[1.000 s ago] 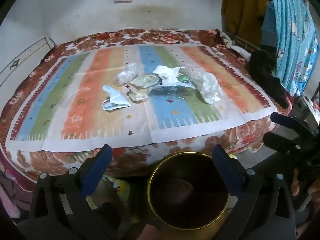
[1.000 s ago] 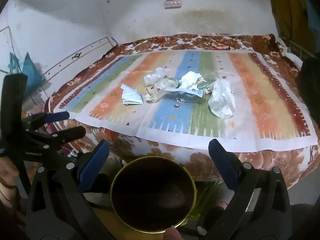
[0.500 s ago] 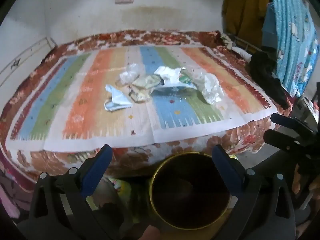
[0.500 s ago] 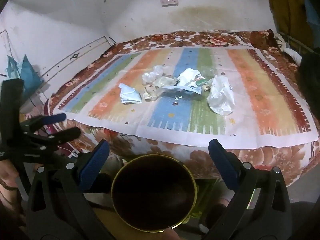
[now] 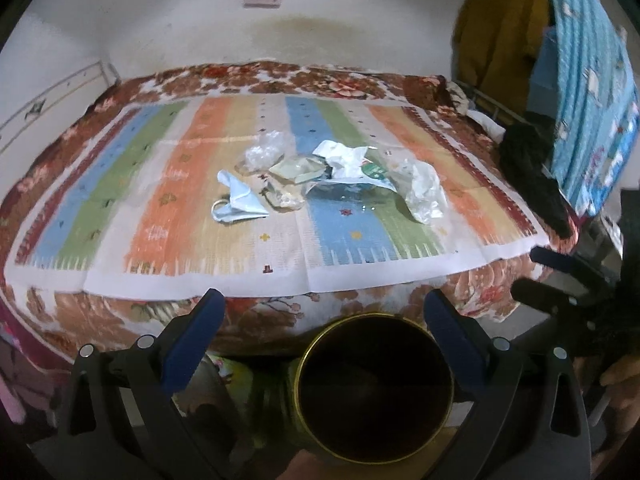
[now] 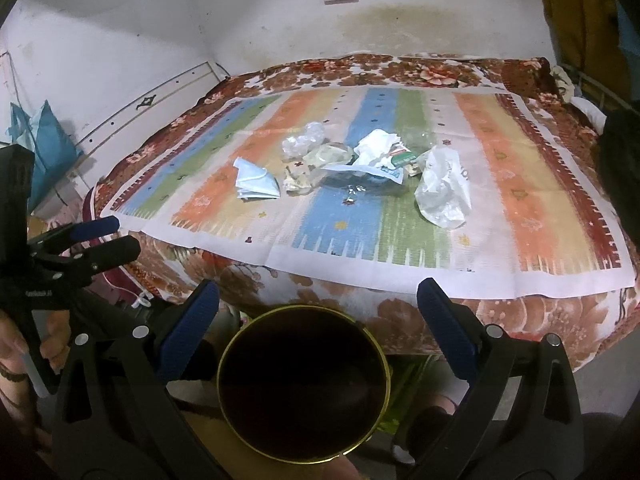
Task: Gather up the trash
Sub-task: 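Move both open tools from above the gold-rimmed bin toward the trash pile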
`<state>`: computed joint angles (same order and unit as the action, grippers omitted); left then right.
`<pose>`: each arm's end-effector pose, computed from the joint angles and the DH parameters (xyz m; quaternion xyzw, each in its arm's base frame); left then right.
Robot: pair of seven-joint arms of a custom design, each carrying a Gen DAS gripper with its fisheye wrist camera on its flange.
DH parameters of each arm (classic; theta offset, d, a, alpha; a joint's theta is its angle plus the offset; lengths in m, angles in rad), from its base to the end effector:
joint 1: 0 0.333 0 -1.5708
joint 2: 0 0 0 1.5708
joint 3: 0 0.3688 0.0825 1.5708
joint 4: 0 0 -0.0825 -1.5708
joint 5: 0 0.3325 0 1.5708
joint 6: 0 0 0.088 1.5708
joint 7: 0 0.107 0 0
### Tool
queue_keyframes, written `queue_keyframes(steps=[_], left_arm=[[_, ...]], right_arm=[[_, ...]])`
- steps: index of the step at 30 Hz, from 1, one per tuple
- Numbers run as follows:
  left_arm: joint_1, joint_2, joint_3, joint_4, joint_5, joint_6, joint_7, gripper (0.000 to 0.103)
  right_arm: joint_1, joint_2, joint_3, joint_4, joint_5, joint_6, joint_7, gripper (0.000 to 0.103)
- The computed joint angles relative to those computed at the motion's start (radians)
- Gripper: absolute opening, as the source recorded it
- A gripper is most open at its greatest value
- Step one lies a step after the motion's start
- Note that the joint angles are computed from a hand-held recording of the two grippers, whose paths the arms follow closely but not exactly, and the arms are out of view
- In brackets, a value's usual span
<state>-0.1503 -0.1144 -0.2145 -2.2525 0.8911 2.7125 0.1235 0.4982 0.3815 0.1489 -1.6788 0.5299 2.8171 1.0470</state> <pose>0.4464 -0.2048 0.5446 -0.7576 0.5267 -0.2838 0.2610 0.5681 0.3748 0.5386 -0.8298 0.3865 -0.0899 0.3925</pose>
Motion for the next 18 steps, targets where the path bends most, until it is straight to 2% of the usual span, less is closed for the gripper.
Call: queue_keyframes(steps=[7,9,15,18], left_arm=[[0.001,0.005,0.003,0.000,-0.012,-0.011,0.002,0.097],[0.009,-0.001,0.007,-0.013,0.014,0.034,-0.020,0.097],[0.011,-0.002,0.003,-0.009,0.020,0.039,-0.010,0.097],[0.009,0.002,-0.017,0.012,0.069,-0.034,-0.049,0.097]], right_arm=[[0.040,0.007,-0.048,0.015,-0.093,-0.037,0.065,0.094],[0.059,0.008,-0.068,0.012,-0.138,-0.034,0.092,0.094],[0.019,0.007,-0.032,0.017,-0.093,-0.040,0.084,0.094],[0.009,0.009,-0.026,0.028,-0.077,-0.061,0.088,0.094]])
